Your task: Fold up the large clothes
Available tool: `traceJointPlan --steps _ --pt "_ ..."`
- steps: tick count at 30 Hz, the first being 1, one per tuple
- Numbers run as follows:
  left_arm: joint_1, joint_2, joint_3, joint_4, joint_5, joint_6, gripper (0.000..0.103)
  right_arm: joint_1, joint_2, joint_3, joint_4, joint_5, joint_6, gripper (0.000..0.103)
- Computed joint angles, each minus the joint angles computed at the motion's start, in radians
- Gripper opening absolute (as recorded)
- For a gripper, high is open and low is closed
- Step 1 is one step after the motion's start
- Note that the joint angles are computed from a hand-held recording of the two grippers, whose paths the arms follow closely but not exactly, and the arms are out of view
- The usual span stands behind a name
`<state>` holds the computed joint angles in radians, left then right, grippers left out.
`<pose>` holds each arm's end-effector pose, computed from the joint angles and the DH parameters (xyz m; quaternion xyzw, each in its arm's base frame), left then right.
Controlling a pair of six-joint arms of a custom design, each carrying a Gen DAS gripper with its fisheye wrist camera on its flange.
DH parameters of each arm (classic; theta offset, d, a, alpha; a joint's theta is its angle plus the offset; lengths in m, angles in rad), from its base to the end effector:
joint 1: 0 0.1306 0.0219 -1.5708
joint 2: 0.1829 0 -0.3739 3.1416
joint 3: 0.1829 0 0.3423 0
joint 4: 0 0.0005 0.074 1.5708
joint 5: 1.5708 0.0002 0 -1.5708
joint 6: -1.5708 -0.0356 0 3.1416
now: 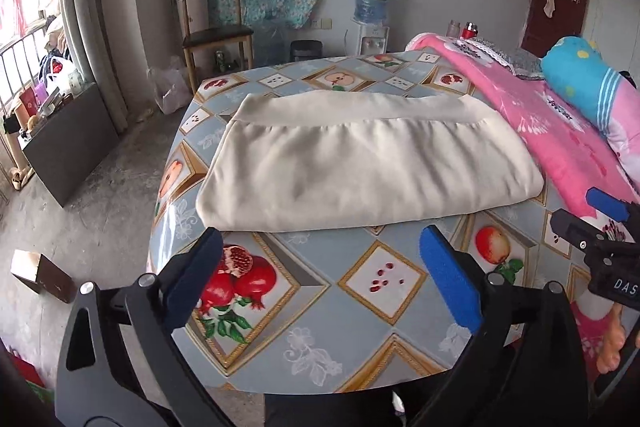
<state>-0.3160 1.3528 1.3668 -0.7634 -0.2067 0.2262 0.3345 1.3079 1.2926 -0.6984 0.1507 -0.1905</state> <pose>0.4114 -0.1273 0.4348 -0.0002 0.9129 -0.0152 0.4079 0.3955 0.1313 0.4264 -0.0340 0.9069 0.0414 0.4179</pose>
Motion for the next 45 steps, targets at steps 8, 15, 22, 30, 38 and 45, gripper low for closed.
traceJointPlan --steps 8,15,22,30,38,45 --pt "-0.051 0.042 0.061 -0.055 -0.109 0.055 0.095 0.014 -0.027 -0.003 0.005 0.087 -0.002 0.094" --pt "-0.049 0.075 0.116 -0.137 -0.1 0.062 0.095 0.017 -0.072 -0.019 0.032 0.146 -0.002 0.097" --pt "-0.066 0.095 0.135 -0.182 -0.119 0.085 0.095 0.032 -0.02 0.027 -0.08 0.163 -0.068 0.097" --pt "-0.061 0.135 0.154 -0.255 -0.084 0.123 0.095 0.033 0.077 0.094 -0.219 0.122 -0.13 0.097" --pt "-0.041 0.171 0.186 -0.304 -0.088 0.148 0.095 0.041 0.122 0.151 -0.252 0.128 -0.118 0.097" --pt "-0.033 0.175 0.192 -0.309 -0.076 0.15 0.095 0.05 0.147 0.179 -0.27 0.131 -0.111 0.097"
